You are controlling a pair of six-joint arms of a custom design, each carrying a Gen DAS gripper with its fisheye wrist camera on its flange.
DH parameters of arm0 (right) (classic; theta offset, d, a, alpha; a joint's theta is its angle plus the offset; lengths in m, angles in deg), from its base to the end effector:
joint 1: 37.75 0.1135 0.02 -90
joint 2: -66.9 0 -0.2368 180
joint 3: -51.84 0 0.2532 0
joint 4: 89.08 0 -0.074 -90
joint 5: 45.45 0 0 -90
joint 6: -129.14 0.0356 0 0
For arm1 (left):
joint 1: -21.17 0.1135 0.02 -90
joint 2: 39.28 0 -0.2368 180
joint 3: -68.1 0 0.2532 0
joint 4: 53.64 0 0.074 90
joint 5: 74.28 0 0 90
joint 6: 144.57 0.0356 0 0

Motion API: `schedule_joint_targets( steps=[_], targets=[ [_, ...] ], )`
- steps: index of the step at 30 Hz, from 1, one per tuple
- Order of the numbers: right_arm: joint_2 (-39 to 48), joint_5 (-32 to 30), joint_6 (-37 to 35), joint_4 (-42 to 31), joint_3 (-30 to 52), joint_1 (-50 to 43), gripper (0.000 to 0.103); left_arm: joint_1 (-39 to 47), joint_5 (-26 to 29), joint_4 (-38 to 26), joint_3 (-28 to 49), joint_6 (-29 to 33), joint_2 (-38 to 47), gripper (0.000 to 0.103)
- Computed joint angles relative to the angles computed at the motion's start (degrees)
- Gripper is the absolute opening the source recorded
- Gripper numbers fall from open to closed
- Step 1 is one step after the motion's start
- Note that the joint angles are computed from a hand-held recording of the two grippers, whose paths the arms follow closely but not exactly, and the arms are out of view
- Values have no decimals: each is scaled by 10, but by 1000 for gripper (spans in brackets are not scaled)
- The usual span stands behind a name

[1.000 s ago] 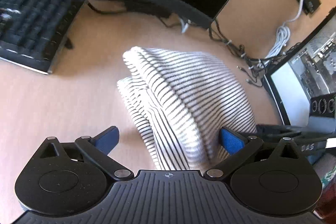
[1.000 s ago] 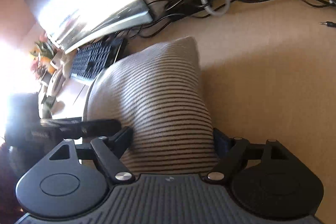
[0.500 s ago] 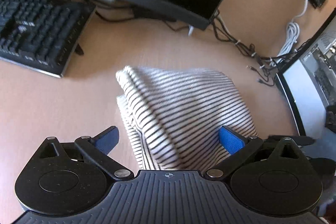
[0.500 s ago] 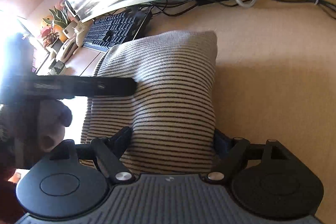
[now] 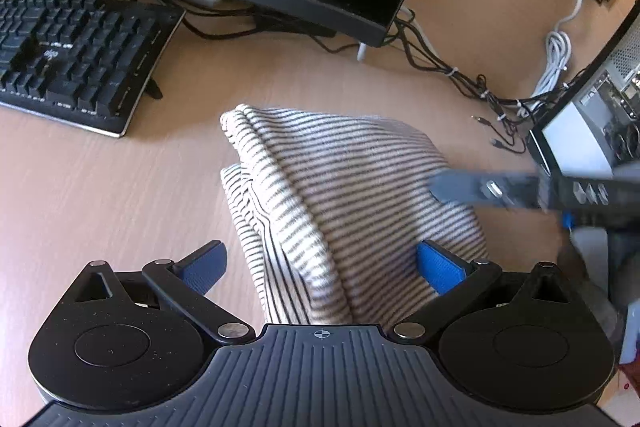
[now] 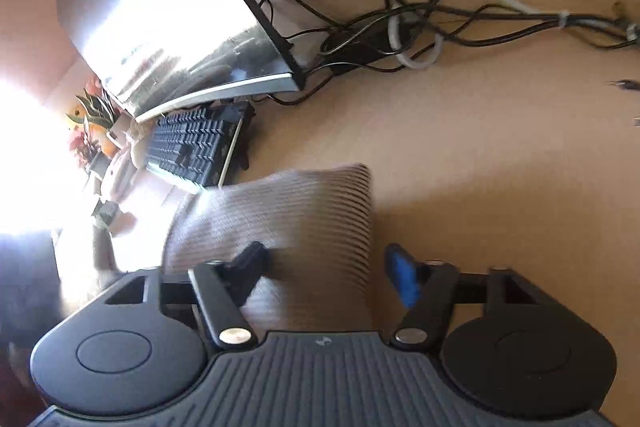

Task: Fold clothes

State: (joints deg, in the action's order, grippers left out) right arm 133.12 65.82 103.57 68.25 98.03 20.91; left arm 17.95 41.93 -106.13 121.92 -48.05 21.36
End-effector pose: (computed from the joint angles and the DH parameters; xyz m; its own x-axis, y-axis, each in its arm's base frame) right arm 0.1365 0.1993 0.1708 -0.7451 0.3926 -0.5391 0.0345 0.8300 0.5568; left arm 0.2082 -0.0275 0.1987 -0.8218 0.1483 -0.5502 0.3712 0.8719 -0.3194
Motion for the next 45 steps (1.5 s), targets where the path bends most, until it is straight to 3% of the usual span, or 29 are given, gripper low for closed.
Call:
schedule_joint_targets(
  steps=[1,3,6,8,9,15,17,18,21,22,25,27,29,33,34,38,39,41,45],
  targets=[
    [20,-6,-4,13,13,-8,54,3,3,-2,-1,2,-2,103],
    [60,10,-44,-21,73,-7,43,9,7,-3,-1,6,-3,103],
    [137,9,-87,-90,158,-16,42,13,2,-2,1,6,1,103],
    [153,21,-95,-98,162,-18,64,25,8,-8,0,13,-5,103],
    [161,27,-100,-101,164,-19,67,35,17,-16,0,19,-9,103],
    [69,38,-58,-82,89,10,70,136,135,-112,18,94,-10,103],
    [40,41,-34,-83,61,31,72,135,154,-118,26,85,5,91],
    [29,44,-17,-82,49,41,73,126,160,-113,29,71,5,75],
    [23,63,6,-93,47,67,73,123,205,-96,37,43,-9,76],
    [23,70,11,-98,48,76,74,120,207,-87,38,37,-11,79],
    [44,73,9,-96,59,87,79,87,146,-56,37,26,-10,82],
    [72,73,8,-94,73,92,81,54,67,-33,25,25,-4,80],
    [100,73,7,-93,87,98,84,35,8,-13,6,25,-2,87],
    [128,78,0,-96,102,120,88,84,65,-50,3,28,-12,89],
    [127,74,2,-89,97,124,90,94,82,-67,7,42,-13,93],
    [109,39,30,-24,45,118,99,111,125,-115,19,74,17,96],
    [106,37,32,-16,40,118,99,100,118,-115,18,66,22,95],
    [105,25,24,-23,47,115,99,86,121,-113,17,52,15,81],
    [107,34,15,-47,62,128,99,98,187,-151,44,66,-10,75]
  ],
)
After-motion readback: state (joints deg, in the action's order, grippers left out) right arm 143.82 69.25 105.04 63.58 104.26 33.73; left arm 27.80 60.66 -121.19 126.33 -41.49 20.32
